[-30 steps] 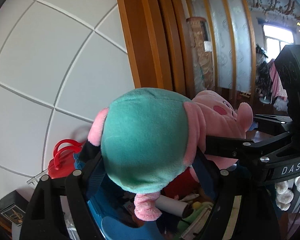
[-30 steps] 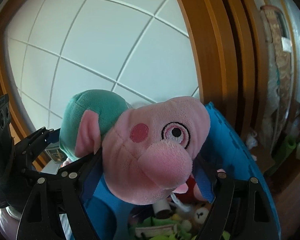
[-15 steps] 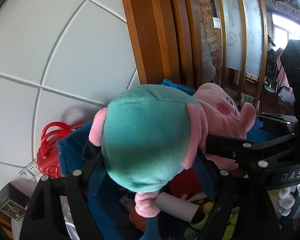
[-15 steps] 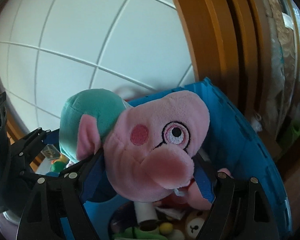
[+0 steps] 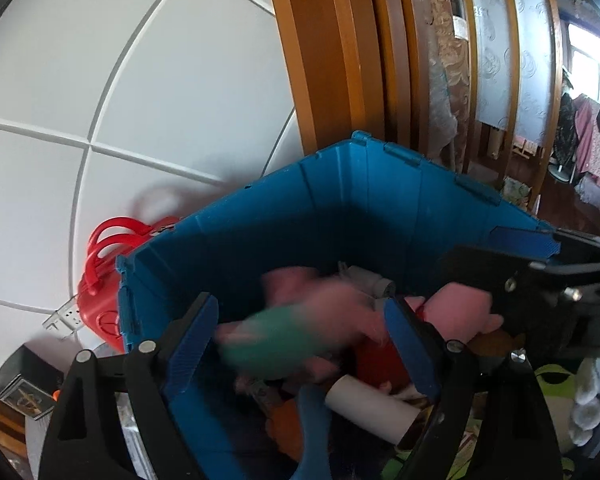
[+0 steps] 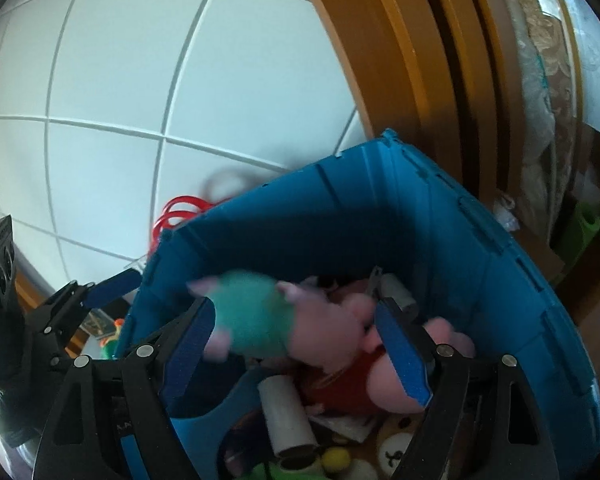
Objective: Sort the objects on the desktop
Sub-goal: 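Lift the George plush with both tools and release it into the blue bin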
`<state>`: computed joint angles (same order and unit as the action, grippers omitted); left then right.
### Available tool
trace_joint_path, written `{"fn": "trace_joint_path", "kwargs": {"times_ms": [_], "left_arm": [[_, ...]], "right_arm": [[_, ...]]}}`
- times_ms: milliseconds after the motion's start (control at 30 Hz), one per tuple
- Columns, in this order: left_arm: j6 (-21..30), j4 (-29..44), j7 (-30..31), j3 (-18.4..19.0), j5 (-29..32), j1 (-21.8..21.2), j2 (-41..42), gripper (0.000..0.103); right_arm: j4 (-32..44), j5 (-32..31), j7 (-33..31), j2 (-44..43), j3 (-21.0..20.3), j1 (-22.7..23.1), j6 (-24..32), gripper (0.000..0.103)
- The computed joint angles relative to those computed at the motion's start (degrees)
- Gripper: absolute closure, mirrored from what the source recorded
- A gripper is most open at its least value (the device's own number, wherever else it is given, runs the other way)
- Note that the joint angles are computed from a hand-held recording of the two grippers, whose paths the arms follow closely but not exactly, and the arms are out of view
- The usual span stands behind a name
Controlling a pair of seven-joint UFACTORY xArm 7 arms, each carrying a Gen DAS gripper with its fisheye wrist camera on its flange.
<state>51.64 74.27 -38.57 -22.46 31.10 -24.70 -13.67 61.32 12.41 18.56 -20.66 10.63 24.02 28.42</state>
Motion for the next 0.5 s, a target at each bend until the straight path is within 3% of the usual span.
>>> {"fn": "trace_joint_path", "kwargs": {"times_ms": [333, 500], "left_arm": [[4.2, -1.0, -0.7, -0.1, -2.3, -0.1, -2.1, 0.018], [4.7, -3.1, -1.5, -0.7, -2.7, 0.7, -5.5, 0.018]], "right_arm": [[1.8, -5.4, 5.5, 0.6, 1.9, -2.5, 5.8, 0.015], [2.4, -7.0, 6.3, 0.9, 2.2, -2.7, 6.6, 0.005]]}}
